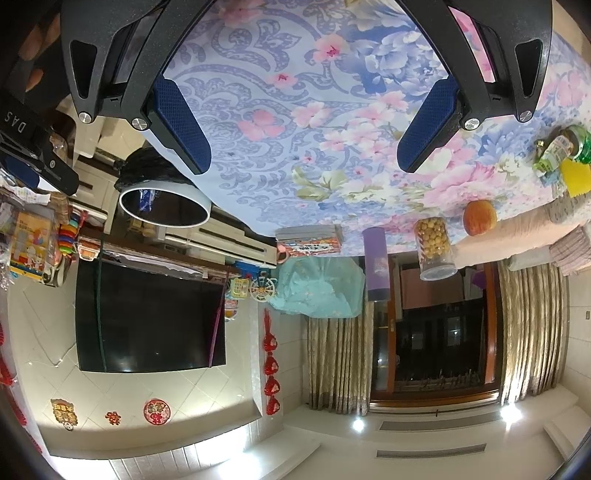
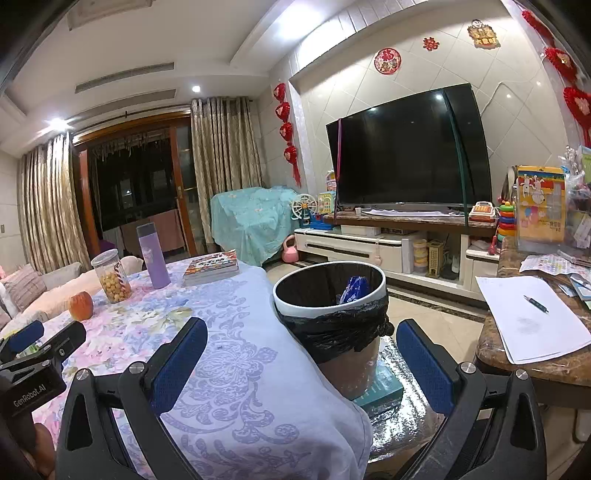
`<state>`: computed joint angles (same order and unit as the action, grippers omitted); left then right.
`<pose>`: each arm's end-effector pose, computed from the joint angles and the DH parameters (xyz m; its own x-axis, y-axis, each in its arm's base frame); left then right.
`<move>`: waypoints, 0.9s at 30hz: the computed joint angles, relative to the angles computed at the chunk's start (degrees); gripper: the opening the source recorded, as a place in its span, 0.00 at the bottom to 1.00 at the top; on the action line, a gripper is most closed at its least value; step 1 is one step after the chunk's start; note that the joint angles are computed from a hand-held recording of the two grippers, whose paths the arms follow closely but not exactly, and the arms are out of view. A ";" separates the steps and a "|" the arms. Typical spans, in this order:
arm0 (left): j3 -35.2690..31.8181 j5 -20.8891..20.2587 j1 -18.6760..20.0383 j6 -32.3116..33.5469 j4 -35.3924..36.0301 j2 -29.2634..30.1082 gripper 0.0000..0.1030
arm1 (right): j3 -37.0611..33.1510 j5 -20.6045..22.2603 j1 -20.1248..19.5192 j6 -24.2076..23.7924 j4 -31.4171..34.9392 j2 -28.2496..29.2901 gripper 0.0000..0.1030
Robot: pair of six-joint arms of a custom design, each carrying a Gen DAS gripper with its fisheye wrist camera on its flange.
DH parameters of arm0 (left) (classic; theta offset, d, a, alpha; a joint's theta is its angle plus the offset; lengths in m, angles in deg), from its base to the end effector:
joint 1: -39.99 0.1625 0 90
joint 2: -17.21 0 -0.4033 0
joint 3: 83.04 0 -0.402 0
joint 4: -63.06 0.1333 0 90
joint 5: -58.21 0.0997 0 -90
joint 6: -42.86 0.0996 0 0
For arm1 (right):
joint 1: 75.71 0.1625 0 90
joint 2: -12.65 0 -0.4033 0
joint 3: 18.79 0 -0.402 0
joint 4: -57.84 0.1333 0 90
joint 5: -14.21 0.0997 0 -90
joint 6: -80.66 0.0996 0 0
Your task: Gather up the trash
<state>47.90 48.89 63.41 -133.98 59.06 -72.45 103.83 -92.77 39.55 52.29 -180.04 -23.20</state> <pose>-0.1202 -0.3044 0.2310 -0.6245 -0.4467 -0.6407 0.5911 0.2658 -0.7615 0.2996 -0.3906 0.0386 -0.7591 -0.3633 0.5402 -0.6442 0.3004 -0.7034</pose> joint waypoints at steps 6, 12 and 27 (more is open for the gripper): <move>0.03 0.14 0.01 0.57 -0.33 -0.25 1.00 | 0.00 0.05 -0.02 -0.05 0.03 -0.01 1.00; 0.03 0.27 0.16 1.06 -0.81 -0.35 1.00 | -0.02 0.10 0.01 -0.01 0.10 -0.03 1.00; 0.33 0.78 0.35 2.20 -1.60 -0.72 1.00 | 0.05 0.23 -0.03 0.04 0.05 0.00 1.00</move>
<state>48.23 49.67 63.75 -131.77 57.45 -73.16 103.88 -92.54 39.52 52.33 -179.99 -23.21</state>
